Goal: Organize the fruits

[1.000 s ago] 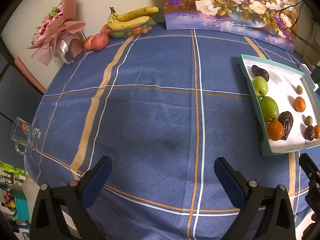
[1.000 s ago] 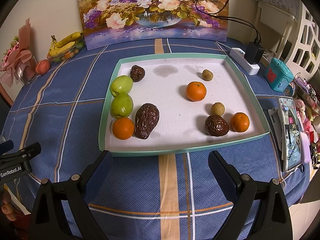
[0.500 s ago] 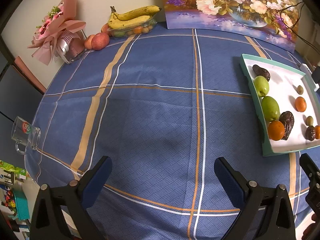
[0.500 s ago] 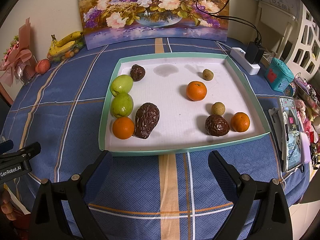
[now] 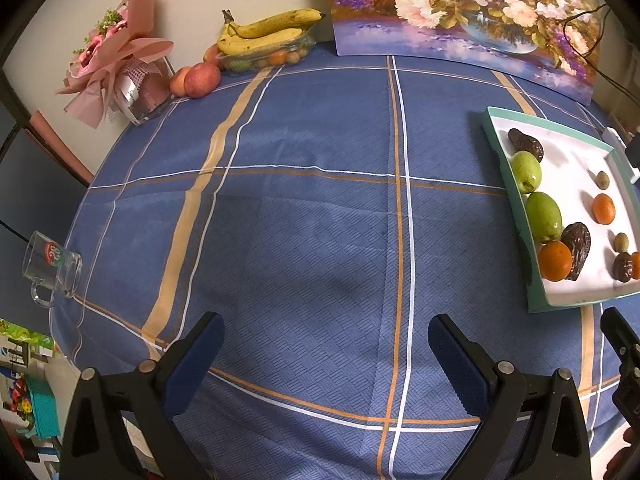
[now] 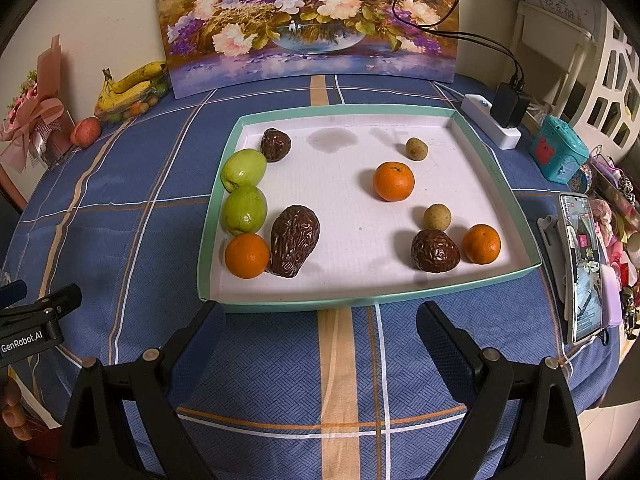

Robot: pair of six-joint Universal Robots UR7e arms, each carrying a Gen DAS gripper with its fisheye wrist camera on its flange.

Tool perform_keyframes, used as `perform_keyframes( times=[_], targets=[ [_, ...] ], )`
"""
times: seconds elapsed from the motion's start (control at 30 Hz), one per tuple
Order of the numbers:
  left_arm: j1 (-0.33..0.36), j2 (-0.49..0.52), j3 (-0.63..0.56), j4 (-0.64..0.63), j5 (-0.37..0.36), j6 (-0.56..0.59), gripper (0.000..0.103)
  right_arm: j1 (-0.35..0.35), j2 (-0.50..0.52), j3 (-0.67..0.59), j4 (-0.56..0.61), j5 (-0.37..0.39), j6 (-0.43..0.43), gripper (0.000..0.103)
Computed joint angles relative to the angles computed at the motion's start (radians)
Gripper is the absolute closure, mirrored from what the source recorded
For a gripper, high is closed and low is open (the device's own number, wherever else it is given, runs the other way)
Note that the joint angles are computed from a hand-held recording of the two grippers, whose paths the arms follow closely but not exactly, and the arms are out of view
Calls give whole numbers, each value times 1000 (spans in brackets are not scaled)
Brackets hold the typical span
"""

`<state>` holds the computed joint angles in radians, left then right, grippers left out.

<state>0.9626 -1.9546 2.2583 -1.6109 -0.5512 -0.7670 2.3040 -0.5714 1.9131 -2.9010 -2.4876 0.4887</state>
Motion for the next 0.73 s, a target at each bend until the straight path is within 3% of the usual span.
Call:
perform_keyframes(
  times=[0.63, 0.73],
  targets=[
    [-1, 8, -8, 27, 2, -12, 0, 0, 1, -1, 2, 0, -1, 6],
    [-27, -31, 16, -34, 2, 29, 0, 2, 1, 2, 1, 0, 0, 6]
  ],
)
